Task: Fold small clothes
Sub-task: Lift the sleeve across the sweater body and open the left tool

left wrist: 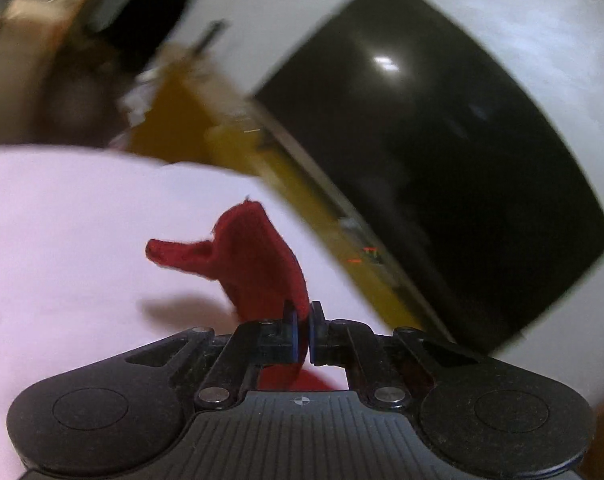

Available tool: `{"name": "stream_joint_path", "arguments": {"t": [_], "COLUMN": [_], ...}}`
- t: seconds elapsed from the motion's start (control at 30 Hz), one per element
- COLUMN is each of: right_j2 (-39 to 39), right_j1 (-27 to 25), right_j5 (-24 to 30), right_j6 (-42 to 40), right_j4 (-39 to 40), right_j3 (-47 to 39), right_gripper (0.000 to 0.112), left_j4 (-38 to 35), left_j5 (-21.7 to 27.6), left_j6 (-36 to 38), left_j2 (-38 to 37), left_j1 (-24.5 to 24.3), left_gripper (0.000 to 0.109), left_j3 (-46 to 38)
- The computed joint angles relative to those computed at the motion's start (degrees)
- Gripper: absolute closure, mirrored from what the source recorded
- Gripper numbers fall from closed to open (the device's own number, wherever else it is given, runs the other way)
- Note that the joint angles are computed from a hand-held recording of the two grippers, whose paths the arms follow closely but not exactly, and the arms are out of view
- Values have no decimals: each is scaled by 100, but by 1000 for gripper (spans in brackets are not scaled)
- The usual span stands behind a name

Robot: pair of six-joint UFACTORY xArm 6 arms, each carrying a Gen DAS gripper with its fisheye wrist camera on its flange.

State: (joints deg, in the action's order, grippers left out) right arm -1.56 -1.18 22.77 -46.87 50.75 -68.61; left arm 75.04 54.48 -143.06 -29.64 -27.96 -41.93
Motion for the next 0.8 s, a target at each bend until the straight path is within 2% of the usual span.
{"name": "stream_joint_path", "arguments": {"t": [0.1, 0.23, 0.33, 0.47, 0.6, 0.7, 0.77, 0.8], "right_j2": [-14, -63, -79, -133, -197, -215, -193, -164], "right_j1": [-45, -128, -233, -419, -623, -752, -818, -841], "right_j5": [21, 54, 99, 167, 268, 385, 508, 589], "right_j6": [-50, -135, -167, -212, -180, -27, 98, 162], "right_j4": [73, 158, 225, 317, 318, 217, 149, 99], "right_j3": [24, 93, 110, 145, 214, 249, 229, 189], "right_gripper": [75, 75, 75, 75, 75, 73, 72, 71], "left_j4": [319, 358, 142, -584, -1863, -2623, -3237, -3259], "left_j5": [-386, -941, -1247, -1698, -1737, -1634, -1254, -965], "left_j6": [411, 1038, 1681, 2787, 4301, 5189, 5883, 6153], "left_j2": [770, 1948, 2937, 4305, 5553, 6261, 6938, 7201], "left_j1": [-26, -241, -430, -537, -698, -776, -1068, -1175], "left_gripper": [104, 104, 104, 104, 104, 104, 103, 103], "left_j3": [-900, -2184, -3226, -4701, -6124, -6870, -7722, -8119]}}
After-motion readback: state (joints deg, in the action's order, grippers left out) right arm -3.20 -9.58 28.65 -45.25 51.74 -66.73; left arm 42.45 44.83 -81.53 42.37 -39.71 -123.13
